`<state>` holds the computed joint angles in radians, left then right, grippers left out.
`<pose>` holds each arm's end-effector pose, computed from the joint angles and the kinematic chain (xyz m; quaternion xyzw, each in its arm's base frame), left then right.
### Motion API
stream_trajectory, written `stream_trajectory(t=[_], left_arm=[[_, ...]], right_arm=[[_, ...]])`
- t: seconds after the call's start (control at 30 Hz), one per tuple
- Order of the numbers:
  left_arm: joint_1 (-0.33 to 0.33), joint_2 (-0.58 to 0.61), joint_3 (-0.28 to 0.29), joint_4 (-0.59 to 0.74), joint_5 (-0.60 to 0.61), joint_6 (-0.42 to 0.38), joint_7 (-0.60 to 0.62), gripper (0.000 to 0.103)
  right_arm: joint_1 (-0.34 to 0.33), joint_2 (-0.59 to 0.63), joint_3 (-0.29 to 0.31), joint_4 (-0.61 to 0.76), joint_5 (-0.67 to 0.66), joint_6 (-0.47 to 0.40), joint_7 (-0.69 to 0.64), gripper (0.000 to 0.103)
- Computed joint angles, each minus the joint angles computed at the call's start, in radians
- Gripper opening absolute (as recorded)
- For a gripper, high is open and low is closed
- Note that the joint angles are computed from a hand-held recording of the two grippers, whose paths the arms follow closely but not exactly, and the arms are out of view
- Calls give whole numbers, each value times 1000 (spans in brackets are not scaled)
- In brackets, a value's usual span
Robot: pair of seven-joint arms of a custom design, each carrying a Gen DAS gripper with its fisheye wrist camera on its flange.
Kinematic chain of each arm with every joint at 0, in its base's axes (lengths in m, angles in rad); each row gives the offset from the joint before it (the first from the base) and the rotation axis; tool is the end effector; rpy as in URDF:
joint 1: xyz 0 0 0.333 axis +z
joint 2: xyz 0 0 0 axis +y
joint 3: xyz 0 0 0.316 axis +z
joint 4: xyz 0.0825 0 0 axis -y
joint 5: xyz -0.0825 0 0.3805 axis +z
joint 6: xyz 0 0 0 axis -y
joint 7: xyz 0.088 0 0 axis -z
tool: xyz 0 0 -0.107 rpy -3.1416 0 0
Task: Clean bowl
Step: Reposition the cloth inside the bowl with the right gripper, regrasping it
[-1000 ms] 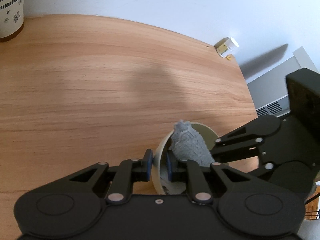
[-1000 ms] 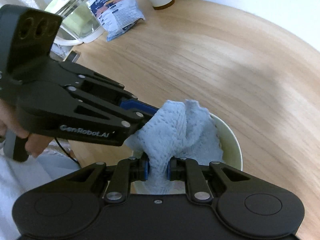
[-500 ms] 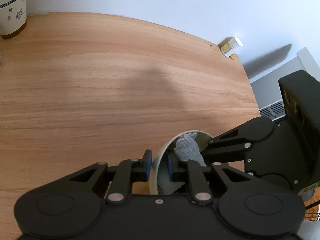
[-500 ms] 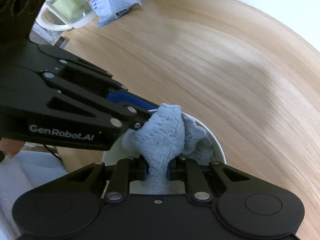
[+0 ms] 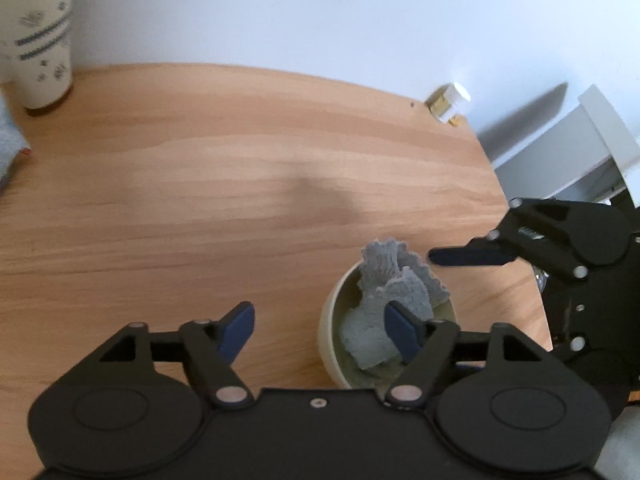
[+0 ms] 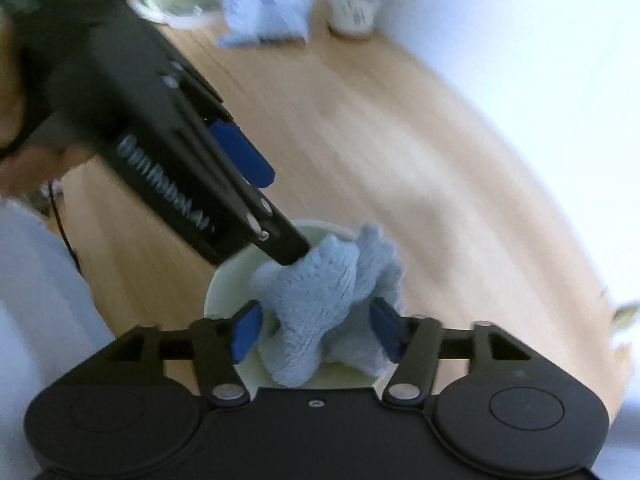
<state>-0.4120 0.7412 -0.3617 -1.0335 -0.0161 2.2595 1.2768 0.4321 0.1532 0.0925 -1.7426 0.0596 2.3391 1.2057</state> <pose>0.6325 -0.4690 0.4823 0.5620 -0.7775 0.2789 0.0441 0.5569 0.3193 0.5309 -0.9130 0.3421 -0.1181 0.1883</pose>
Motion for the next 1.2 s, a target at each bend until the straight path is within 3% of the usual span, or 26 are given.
stream_trajectory(t=[0.3,0.43,0.6,0.8,0.9,0.97,1.03,1.2], left_arm=[[17,-69,-1,-95,11,28,-10,77],[14,-64,-8,-91,12,22,3,77],[-4,-47,0,-60,32,-3,8,76],[0,-46,-2,-59,21,-14,18,76],[-1,-36,-2,-44,17,-24,17,76],[1,-26,-6,-31,8,-28,23,76],[2,-22,-7,-25,3,-31,27,77],[-17,-2,13,15,24,-66,18,77]], right_arm=[[-25,-46,27,-50,120,54,-384,71],[2,15,19,-6,53,17,-346,69],[46,60,-6,-1,-77,62,-240,69],[59,112,-14,35,-81,50,-203,63],[56,132,-16,60,-55,30,-189,49],[45,158,-12,107,-6,-37,-177,36],[40,177,-14,140,30,-79,-151,35],[49,178,-25,145,28,-70,-92,23]])
